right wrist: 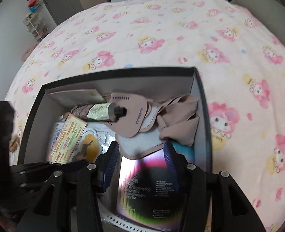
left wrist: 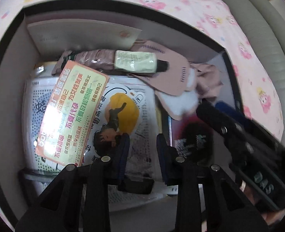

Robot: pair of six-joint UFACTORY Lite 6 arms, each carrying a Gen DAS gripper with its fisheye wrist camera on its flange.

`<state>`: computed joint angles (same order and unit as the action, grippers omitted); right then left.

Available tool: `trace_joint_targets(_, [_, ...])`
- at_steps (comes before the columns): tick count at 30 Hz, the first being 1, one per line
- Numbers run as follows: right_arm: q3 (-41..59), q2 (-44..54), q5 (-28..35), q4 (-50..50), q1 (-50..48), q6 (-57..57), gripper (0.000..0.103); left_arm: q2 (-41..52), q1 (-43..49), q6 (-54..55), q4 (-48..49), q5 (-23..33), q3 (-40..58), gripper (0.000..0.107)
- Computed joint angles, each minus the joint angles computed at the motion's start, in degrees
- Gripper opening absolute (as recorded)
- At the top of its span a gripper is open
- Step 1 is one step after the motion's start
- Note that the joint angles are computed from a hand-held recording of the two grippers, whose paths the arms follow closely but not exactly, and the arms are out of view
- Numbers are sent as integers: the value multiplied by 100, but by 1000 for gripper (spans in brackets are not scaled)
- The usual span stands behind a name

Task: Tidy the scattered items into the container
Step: 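Lower the orange card into the black box and open the left gripper, then withdraw the left gripper up out of the box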

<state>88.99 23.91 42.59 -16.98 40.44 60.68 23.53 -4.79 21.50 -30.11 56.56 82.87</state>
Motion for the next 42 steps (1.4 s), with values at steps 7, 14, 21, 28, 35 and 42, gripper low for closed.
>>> trace_joint_targets(7, [277,274,241,-254,46,55,47,-9,233,-901,1002,-404,222,28])
trace_joint_targets(14, [180,223,-87,-110,-6,99,47,-407,823,252,-133,-165,-356,38])
trace_joint_targets(21, [472,458,192,-278,63,134,47,-270,565,358,-157,-100,-482,38])
trace_joint_targets(28, [1241,1028,-3,886,-5,-1397,47,-395,1146,46,-95,-264,-349,37])
trace_joint_targets(35, [2961,2455,720,2034,-167,-2613,47,49,730,-499,624,-344,245,49])
trace_joint_targets(42, [1515,1371,-50,1731,-269,-1877,47,-850,1212,464,-267,-158,-363,55])
